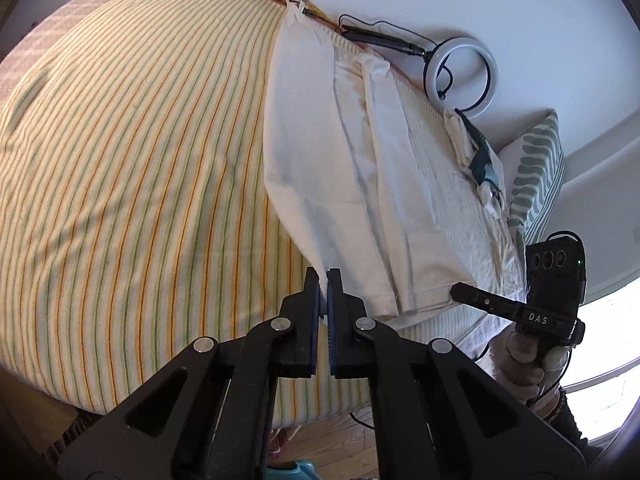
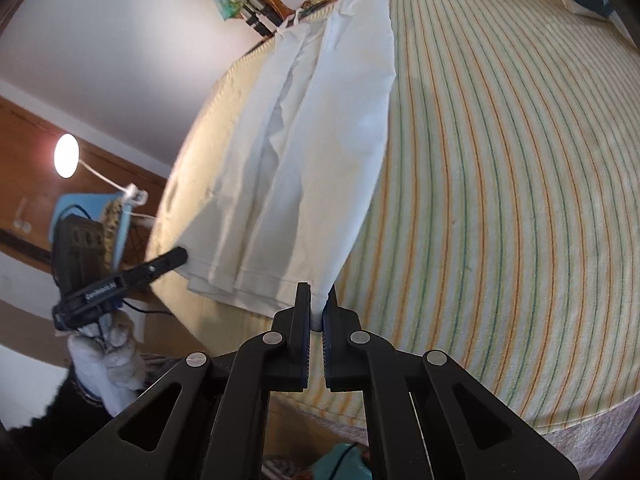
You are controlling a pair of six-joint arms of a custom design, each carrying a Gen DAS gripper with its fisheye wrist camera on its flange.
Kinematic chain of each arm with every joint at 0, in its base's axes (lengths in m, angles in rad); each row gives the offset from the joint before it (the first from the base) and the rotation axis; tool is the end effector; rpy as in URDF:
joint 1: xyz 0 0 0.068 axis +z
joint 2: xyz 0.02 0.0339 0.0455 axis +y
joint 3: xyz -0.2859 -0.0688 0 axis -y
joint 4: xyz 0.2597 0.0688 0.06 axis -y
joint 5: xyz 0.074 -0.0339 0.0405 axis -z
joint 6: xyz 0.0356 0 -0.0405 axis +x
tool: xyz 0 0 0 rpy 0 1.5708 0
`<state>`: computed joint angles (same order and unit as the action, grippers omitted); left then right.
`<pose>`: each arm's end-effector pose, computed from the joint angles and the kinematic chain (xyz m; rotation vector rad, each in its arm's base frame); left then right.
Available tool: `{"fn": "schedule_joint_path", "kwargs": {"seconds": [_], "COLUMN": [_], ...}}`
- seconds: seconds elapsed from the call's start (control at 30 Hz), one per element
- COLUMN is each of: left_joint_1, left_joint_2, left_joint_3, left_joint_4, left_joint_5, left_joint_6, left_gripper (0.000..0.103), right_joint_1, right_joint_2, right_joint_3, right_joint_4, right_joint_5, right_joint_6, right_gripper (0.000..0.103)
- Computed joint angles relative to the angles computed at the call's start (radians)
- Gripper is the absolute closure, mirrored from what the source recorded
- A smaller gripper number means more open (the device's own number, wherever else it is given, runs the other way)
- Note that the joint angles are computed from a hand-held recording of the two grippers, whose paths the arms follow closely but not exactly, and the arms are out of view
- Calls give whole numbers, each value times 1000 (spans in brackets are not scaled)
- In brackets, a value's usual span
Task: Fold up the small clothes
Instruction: 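Grasp the hem with both grippers and fold it up toward the straps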
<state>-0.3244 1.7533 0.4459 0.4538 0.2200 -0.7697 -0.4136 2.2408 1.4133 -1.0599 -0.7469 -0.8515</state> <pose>0.2524 -0.0931 0.0776 -0.4586 2.5019 -0.7352 0.3634 -0.1331 0.0918 -0.4257 2.6984 1.1190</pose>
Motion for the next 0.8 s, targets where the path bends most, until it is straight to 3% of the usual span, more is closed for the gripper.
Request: {"fn": "schedule_joint_path", "kwargs": {"seconds": [0.17, 0.3, 0.47, 0.67, 0.8], "left_joint_1": [33, 69, 95, 127, 133], "left_joint_2": [-15, 12, 53, 132, 185], "left_joint_3": [67, 114, 198, 302, 380], "left_joint_4": [-63, -19, -29, -73, -124], "left_joint_5": [12, 57, 39, 39, -1], "left_joint_6": [-2, -31, -24, -1, 39], "left_gripper": [102, 102, 102, 102, 102], "right_joint_1": [13, 32, 39, 82, 113], "right_joint_2": [10, 7, 42, 38, 120], "right_joint_3": [76, 127, 218, 234, 316], "right_joint_4": [-70, -53, -52, 76, 100], "right_joint_5": [-67, -82, -90, -84, -76], "right_joint_6": [29, 93, 191, 321, 414], "right_gripper": [99, 99, 99, 99, 99]}}
